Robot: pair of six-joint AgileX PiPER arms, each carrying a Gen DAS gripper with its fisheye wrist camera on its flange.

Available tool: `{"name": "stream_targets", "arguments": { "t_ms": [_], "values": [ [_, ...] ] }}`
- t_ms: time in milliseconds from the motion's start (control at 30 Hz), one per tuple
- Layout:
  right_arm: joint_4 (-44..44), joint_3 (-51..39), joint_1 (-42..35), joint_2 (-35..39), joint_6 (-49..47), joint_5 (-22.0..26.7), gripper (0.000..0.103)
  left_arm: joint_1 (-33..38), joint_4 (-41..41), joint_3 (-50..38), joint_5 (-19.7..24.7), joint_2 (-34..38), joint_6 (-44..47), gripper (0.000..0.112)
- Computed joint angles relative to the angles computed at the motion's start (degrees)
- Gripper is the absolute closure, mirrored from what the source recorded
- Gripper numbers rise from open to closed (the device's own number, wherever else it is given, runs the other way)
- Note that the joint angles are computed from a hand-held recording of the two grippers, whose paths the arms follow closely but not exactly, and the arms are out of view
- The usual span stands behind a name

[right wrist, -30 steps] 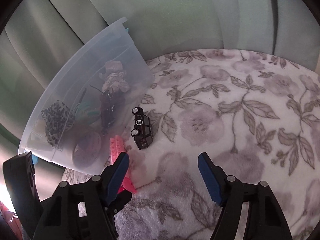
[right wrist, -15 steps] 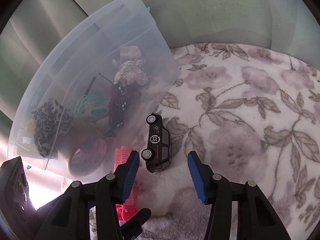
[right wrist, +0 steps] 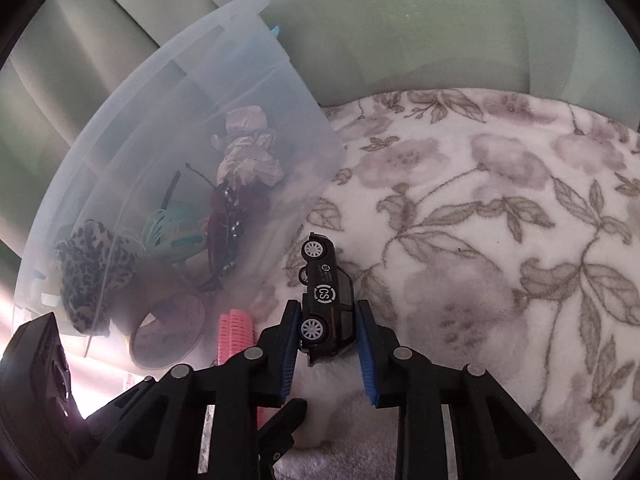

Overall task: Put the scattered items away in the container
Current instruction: 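Lower left tool over the pink roller while right tool approaches the black toy car, then close left tool on the pink roller while right tool grasps the black toy car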

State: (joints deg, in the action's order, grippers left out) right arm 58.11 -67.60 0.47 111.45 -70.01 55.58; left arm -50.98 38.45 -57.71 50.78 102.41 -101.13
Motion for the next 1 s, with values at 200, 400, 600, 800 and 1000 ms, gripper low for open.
{"name": "stream_targets", "arguments": {
  "t_ms": [200, 400, 600, 800, 1000],
  "values": [
    [1.64, 4.71, -6.51, -3.61, 0.31, 0.7, 0.074, -0.08, 0.89, -0.77, 0.59, 0.69, 0.13, 0.054],
    [1.47, 12.2, -15.34, -9.24, 1.66, 2.63, 0.074, -0.64, 2.11, -1.54, 1.66, 1.41, 0.26, 0.062],
    [0.67, 19.76, -23.57, -14.27, 2.88, 4.87, 0.074, -1.49, 3.03, -1.38, 2.25, 1.4, 0.52, 0.076],
    [-3.1, 24.05, -30.94, -19.36, 2.67, 8.02, 0.074, -2.78, 1.15, -2.38, 3.57, 1.47, 3.74, 0.079],
    [-6.19, 27.39, -37.54, -25.28, 1.73, 12.57, 0.074, -2.67, -1.77, -1.9, 2.39, 0.22, 7.6, 0.08]
  ]
}}
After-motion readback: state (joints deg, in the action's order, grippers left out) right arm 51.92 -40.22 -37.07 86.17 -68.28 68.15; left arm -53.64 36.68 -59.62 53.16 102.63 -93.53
